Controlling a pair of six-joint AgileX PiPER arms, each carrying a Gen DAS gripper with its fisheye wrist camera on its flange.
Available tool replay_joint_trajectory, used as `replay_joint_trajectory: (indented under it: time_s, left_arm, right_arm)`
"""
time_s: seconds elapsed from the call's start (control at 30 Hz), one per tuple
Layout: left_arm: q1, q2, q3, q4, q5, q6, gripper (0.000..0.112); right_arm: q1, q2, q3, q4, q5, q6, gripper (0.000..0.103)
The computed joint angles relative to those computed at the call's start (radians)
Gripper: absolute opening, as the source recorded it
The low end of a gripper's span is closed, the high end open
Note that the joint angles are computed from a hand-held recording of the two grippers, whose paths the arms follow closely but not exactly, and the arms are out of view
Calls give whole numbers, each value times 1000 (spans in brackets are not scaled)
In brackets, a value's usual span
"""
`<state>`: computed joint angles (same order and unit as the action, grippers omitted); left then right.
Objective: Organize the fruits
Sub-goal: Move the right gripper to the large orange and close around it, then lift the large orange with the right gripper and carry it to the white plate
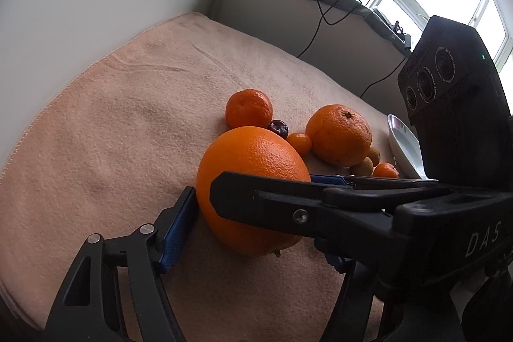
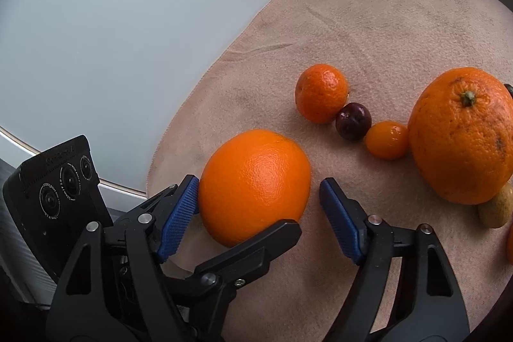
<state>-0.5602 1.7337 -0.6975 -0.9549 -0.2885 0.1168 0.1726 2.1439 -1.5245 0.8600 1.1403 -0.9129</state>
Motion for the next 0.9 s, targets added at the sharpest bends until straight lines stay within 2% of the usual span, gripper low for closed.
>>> replay_joint_trajectory:
  time_s: [0.03,0.13,0.33,0.9]
  left_arm:
    - [0,0,4,19,-4,-18,67]
    - [-3,1,7,21,-11,-23,67]
    - [-32,-1,-6,-128,-26,118,67]
    - [-72,-2,-54,-265,-22,263,66]
  right_arm:
    - [0,6,-8,2,11,4,73]
    - [6,1,0,0,-1,4,73]
    - [13,-13,23,0,-26,-2,73]
    - [-58,-67,71,4,-9,-38,72]
